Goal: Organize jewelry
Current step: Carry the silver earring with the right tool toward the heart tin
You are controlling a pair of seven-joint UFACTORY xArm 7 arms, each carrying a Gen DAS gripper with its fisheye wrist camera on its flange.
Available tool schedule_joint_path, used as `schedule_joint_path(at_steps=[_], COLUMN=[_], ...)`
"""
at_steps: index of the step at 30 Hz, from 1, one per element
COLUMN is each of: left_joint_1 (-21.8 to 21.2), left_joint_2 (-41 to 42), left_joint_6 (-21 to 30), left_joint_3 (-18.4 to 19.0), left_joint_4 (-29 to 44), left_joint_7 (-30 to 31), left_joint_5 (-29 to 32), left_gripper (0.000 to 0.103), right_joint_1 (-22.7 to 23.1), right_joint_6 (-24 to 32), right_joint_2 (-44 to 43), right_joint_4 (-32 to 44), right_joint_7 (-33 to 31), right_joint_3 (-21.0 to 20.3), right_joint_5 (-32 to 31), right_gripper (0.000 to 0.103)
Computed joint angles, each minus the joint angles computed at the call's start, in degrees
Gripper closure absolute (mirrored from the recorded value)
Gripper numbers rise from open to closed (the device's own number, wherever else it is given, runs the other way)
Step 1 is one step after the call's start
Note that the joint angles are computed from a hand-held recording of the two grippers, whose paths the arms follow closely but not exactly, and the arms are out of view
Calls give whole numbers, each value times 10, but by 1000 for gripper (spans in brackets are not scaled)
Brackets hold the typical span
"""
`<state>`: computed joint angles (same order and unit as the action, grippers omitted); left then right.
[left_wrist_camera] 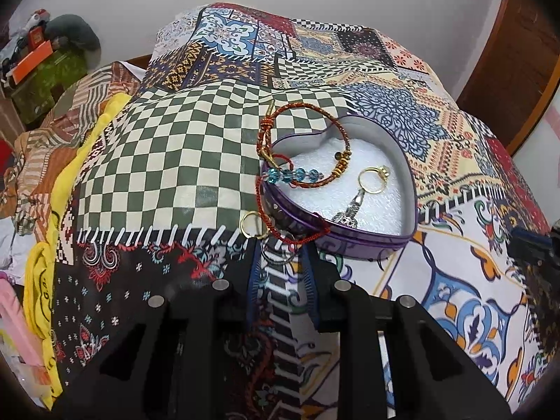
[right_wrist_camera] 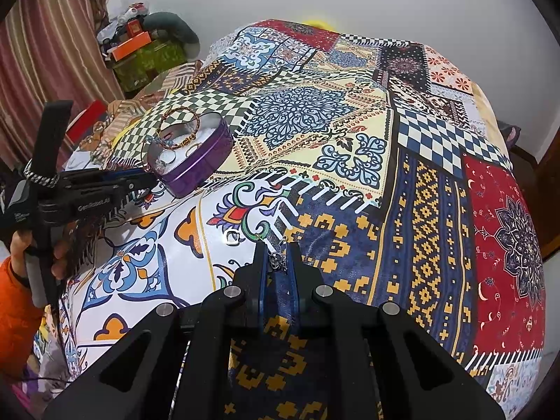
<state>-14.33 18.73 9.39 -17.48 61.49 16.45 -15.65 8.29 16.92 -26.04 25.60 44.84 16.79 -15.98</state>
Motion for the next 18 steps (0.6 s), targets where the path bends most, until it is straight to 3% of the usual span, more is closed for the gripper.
schedule_joint_path(at_steps=[2, 9, 13, 18], left_joint_1=[3, 4, 36, 40], left_joint_2=[5, -15, -40, -78], left_joint_6=[-2, -14, -13, -18], left_joint_3=[-3, -7, -39, -48], left_joint_4=[5, -21, -42, -64], left_joint_7=[4, 4, 44, 98], left_joint_5=[-1, 3, -45, -108], left_gripper=[83, 83, 83, 83], right_joint_1=[1, 2, -9, -17], right_joint_6=[1, 9, 16, 15], right_joint_2=[0, -6, -15, -20], right_joint_4=[0, 5, 13, 29], right_joint_7=[-1, -2, 7, 14], right_joint_3=[-1, -7, 2, 12], right_joint_5=[1, 8, -2, -15], right_gripper=[94, 94, 94, 94])
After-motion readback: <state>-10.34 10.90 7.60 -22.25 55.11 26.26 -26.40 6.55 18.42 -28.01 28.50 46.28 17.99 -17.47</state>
